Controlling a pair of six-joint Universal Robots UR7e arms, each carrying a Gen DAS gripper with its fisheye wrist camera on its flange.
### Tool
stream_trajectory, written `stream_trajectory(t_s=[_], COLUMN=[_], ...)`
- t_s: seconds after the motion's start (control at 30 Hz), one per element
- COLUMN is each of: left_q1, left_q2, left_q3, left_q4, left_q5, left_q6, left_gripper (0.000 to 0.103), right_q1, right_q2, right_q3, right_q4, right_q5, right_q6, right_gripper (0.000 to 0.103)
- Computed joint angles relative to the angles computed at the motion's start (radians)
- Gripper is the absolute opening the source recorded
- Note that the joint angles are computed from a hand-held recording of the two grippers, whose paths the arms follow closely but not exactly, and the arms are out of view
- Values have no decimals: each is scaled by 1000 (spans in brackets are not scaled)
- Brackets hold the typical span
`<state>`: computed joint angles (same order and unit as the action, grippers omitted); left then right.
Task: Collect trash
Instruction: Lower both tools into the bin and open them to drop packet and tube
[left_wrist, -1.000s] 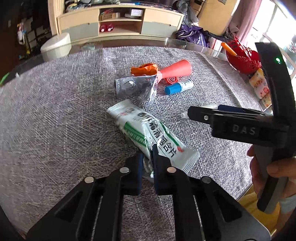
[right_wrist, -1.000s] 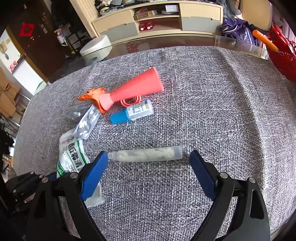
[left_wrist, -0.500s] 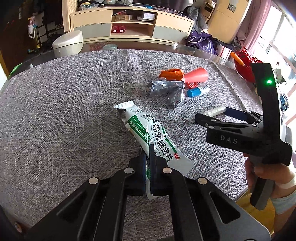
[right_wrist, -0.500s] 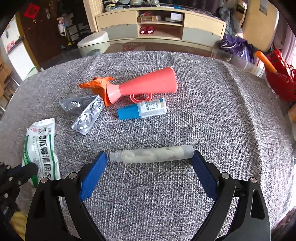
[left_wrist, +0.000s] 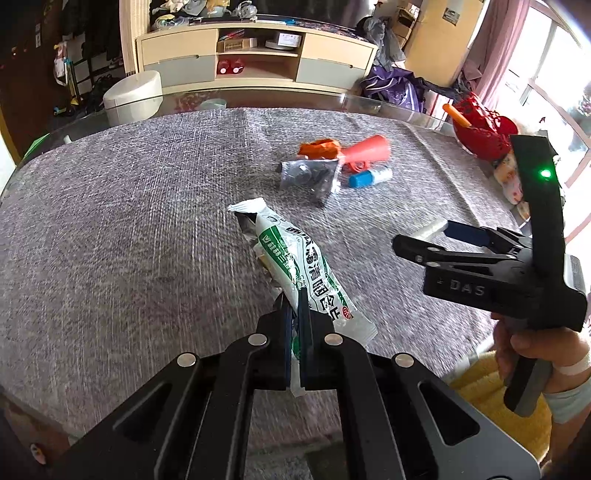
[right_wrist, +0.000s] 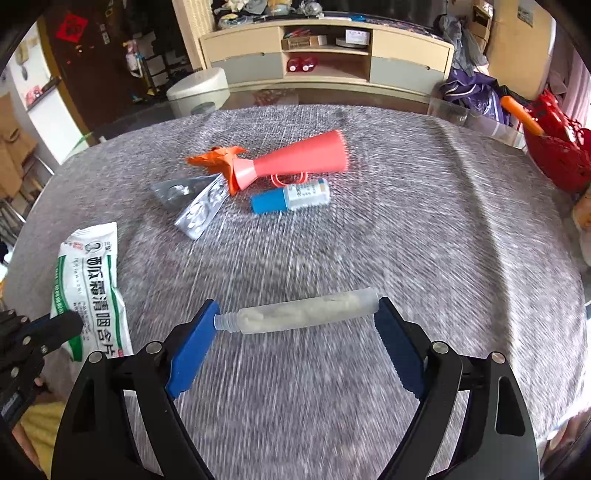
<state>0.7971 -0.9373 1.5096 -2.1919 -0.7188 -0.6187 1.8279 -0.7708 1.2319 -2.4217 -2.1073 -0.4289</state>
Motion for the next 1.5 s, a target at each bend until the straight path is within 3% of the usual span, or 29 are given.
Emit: stream_trajectory(t_s=[0.37,0.87,1.13,1.5], left_q1=[-116,-231,-198,-103], left_q2=[-72,-103,-74,-10], left_q3=[135,271,319,332], left_q4=[45,73,40,6], left_q5=[-1,-81,-186,-322], left_q6=[-113,-225,-246,-229], left_gripper=[1,1,1,1], right_q1=[-23,-47,-79,-112], right_q2=[-249,-435,-451,-373], right_q3=[228,510,574,570], right_q4=[99,23,32,80], right_q5=[156,109,81,28], right_q6=[82,55,79,151], right_gripper=[86,86,86,86])
